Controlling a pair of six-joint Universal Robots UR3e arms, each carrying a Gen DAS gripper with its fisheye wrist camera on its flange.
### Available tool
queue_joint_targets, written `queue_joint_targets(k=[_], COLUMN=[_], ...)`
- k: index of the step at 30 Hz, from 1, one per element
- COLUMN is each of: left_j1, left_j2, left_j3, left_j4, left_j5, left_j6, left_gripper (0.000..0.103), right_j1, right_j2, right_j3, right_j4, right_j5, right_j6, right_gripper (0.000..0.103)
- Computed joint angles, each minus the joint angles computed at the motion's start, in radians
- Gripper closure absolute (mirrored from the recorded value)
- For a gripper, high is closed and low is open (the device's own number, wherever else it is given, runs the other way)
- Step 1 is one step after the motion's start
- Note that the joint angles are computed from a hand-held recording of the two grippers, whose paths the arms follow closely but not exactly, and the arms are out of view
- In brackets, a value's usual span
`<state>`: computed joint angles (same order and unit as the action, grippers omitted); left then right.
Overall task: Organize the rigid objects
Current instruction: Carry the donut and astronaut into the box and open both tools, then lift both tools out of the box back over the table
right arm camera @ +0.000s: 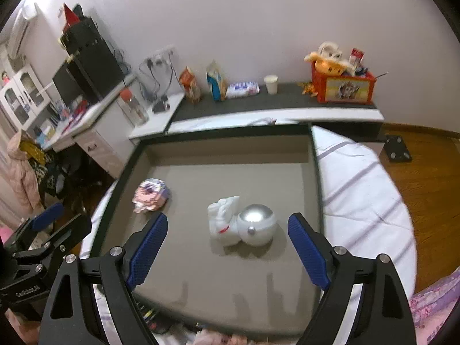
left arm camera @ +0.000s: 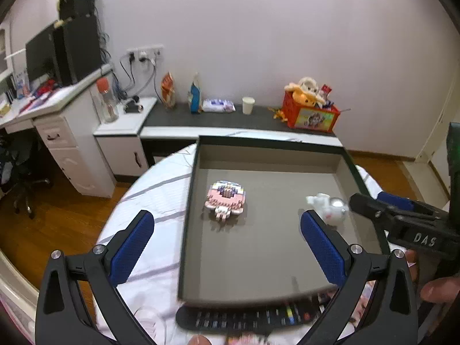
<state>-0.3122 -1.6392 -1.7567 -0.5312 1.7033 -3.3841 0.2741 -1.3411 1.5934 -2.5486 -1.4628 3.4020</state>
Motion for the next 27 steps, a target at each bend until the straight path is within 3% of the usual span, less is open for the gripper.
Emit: queue_joint_targets(k=[7,11,14,27], left_j1=[-0.092,-0.167,-0.255,-0.416], left_j2=[0.278,0.371,0.397,0.539], left_j3=[-0.201,-0.277,-0.320,-0.510], left_j4=[-0.010,-0.025,-0.035,-0.103], left_j5=[0.067,0.114,0.214,0.314], left_j6=[-0.031,-0.082,-0.138,-0.349], left_gripper=[0.000,0.000,0.000,0.000], right_j1=[0.146,0.214,0.290,0.469], right_j2=[-0.246,-0.305,-0.325,-0.398], right_j3=[0.212,0.278,0.322,0.482], right_j4=[-0.077,-0.086,-0.092,-0.087], right_j5=[-0.186,-0.244,-0.323,-0.454], right_j6=[0.061,0.092,0.128,0.270], right_gripper=[0.015,0.015,0.015,0.015])
